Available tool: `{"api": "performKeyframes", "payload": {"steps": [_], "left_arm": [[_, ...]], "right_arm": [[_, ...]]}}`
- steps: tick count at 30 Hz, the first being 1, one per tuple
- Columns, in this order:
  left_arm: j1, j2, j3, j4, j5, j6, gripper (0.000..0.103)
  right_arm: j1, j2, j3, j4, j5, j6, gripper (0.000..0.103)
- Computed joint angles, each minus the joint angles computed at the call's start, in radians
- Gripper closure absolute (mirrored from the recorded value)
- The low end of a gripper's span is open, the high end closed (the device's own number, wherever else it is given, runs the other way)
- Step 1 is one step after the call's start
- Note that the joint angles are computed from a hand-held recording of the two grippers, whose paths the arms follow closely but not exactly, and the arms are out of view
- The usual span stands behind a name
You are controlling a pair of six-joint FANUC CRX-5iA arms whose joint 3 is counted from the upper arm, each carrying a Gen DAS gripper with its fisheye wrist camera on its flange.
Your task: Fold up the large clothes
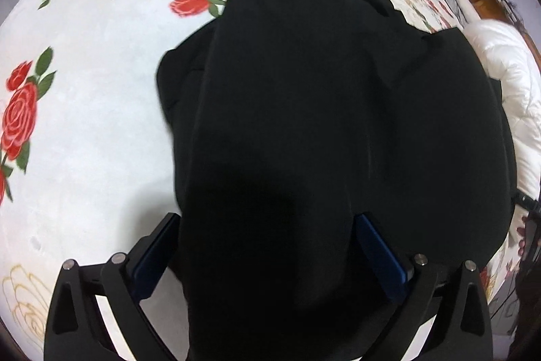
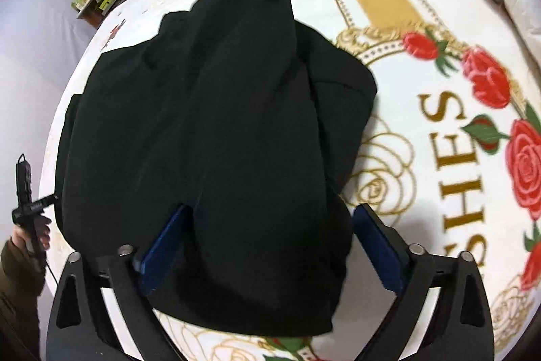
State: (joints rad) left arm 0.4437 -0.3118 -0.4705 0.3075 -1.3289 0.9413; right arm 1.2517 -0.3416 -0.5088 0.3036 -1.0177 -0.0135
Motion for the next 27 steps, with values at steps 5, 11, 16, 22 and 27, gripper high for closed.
{"api": "performKeyframes", "payload": {"steps": [5,11,16,22,27], "left_arm": [[-0.088,0.04,0.044,-0.082,0.014,0.034,0.0],[-0.129,0.049,0.04,-0.105,0.037,0.073,0.0],[-0.192,0.057,0.051,-0.152,0.053,0.148,0.0],[-0.305,0.025,0.07,-0.246,0.087,0.249,0.021],[-0.571,0.002,0.128,-0.525,0.116,0.479,0.045]], "right_arm": [[-0.069,0.055,0.043,-0.099,0.055,0.155,0.001],[-0.133,0.081,0.051,-0.199,0.135,0.263,0.0],[-0.132,0.124,0.079,-0.206,0.127,0.281,0.0],[-0.091,0.21,0.172,-0.141,0.006,0.278,0.019],[-0.03,0.298,0.265,-0.052,-0.123,0.261,0.037]]}}
